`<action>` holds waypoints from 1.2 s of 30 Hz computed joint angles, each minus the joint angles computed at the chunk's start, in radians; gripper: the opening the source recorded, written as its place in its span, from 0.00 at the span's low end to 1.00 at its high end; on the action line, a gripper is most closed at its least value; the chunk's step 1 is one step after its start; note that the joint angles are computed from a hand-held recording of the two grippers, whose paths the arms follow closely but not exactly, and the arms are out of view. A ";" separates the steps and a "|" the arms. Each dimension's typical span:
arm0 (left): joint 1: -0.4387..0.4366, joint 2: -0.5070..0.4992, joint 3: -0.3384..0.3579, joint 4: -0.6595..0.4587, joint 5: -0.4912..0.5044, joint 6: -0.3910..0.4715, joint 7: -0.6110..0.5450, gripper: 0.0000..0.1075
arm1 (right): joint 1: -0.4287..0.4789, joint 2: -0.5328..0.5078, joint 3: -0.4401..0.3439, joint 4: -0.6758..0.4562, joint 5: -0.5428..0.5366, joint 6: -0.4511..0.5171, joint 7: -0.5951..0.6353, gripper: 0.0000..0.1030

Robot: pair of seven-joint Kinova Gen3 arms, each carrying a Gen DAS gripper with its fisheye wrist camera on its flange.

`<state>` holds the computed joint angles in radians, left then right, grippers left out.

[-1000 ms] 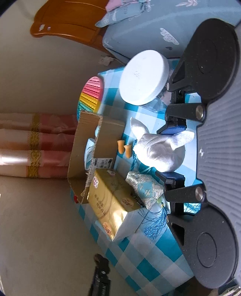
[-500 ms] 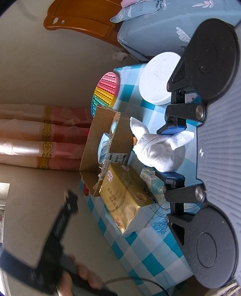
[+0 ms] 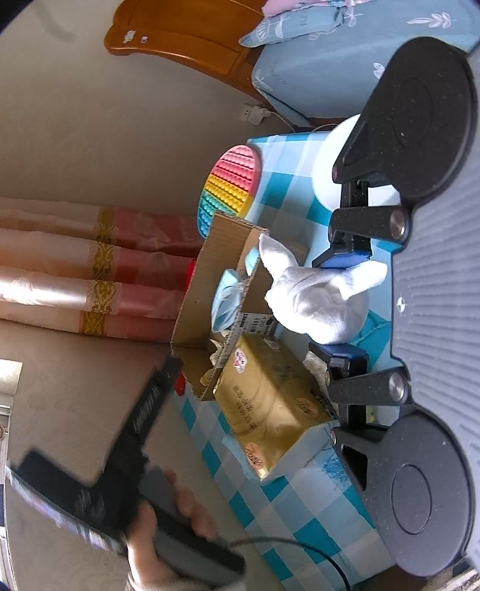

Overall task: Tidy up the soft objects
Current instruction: 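Carry the brown ring and white plush toy into the cardboard box and open both grippers, then move the right gripper to the blue embroidered sachet and the left to the face mask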

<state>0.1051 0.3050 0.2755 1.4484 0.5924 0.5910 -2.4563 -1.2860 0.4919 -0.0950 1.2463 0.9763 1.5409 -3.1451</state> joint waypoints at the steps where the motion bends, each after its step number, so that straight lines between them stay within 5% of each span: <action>1: -0.026 -0.018 0.012 0.028 0.029 -0.001 -0.030 0.91 | 0.005 0.001 0.001 -0.007 0.002 -0.002 0.013 0.44; 6: -0.091 -0.107 -0.020 0.148 0.144 0.041 -0.118 0.94 | 0.031 0.004 0.014 -0.037 0.010 -0.023 0.063 0.44; 24: -0.077 -0.249 -0.177 0.342 0.236 0.103 -0.271 0.94 | 0.258 0.075 0.115 -0.268 -0.106 -0.109 0.380 0.45; 26: -0.075 -0.251 -0.184 0.349 0.241 0.107 -0.275 0.94 | 0.275 0.081 0.130 -0.281 -0.128 -0.123 0.389 0.51; 28: -0.076 -0.251 -0.190 0.352 0.243 0.108 -0.274 0.94 | 0.278 0.096 0.146 -0.299 -0.135 -0.116 0.400 0.83; 30: -0.076 -0.248 -0.194 0.352 0.236 0.102 -0.262 0.94 | 0.258 0.090 0.164 -0.273 -0.117 -0.129 0.367 0.96; 36: -0.084 -0.242 -0.196 0.353 0.231 0.103 -0.258 0.94 | 0.206 0.085 0.157 -0.265 -0.095 -0.092 0.311 1.00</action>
<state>0.0216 0.0628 0.0793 1.8012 0.8230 0.6944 -2.7146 -1.0798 0.5772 0.0616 0.9812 0.8811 1.4493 -2.8339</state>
